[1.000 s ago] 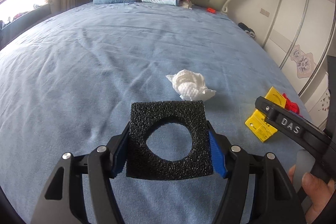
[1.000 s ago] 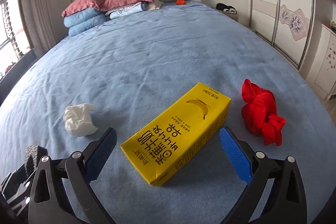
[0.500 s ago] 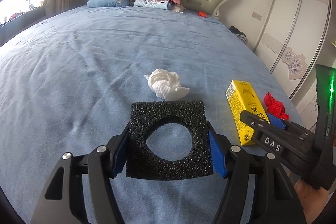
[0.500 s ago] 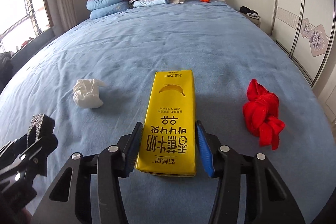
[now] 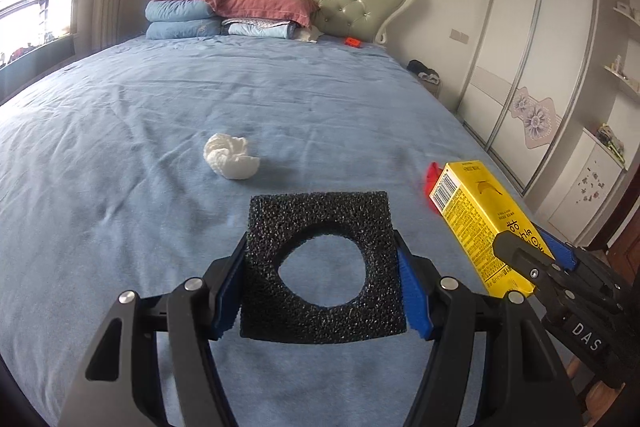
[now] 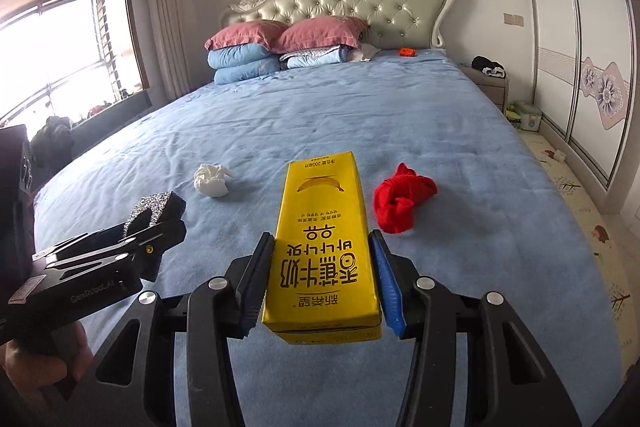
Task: Collect trash
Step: 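Carry both items over the yellow bin and open both tools to drop them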
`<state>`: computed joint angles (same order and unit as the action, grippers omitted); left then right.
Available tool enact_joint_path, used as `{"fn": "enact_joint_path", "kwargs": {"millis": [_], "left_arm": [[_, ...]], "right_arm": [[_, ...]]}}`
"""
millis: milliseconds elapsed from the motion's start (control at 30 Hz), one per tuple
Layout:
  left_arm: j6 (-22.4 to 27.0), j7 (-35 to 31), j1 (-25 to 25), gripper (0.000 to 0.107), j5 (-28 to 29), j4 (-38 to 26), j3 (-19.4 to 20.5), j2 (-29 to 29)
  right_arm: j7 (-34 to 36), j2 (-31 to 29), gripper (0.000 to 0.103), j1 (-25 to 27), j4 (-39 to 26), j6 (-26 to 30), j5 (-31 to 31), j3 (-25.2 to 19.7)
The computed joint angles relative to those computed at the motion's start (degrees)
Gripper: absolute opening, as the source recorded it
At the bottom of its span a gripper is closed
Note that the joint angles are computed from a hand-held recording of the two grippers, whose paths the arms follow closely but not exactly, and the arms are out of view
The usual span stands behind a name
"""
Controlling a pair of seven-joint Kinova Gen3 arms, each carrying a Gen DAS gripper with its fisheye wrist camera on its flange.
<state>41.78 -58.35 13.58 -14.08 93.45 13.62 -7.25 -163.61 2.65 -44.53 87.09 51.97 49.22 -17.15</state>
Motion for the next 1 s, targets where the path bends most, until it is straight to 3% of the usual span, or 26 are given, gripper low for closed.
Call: {"fn": "enact_joint_path", "kwargs": {"millis": [133, 233, 400, 700, 1000], "left_arm": [[1.67, 3.3, 2.02, 0.065, -3.57, -2.01, 4.03, 0.76], [1.63, 3.7, 4.8, 0.065, -3.57, -3.54, 4.9, 1.86], [2.55, 7.77, 10.22, 0.065, -9.08, -6.97, 7.44, 4.88], [4.71, 11.38, 23.21, 0.065, -16.38, -15.34, 8.42, 13.2], [5.81, 5.56, 33.49, 0.065, -14.61, -25.55, 7.39, 23.0]], "right_arm": [[-4.56, -7.04, 0.047, 2.57, 7.22, -3.75, 0.06, -0.95], [-7.66, -12.51, 0.047, 5.31, 12.29, -6.3, 0.7, -2.32], [-9.57, -20.76, 0.048, 9.65, 17.75, -7.52, -0.37, -4.23], [-5.61, -34.78, 0.048, 15.54, 24.56, -5.97, -7.37, -3.82], [2.17, -48.17, 0.048, 20.08, 29.81, -2.54, -15.34, 0.26]]}}
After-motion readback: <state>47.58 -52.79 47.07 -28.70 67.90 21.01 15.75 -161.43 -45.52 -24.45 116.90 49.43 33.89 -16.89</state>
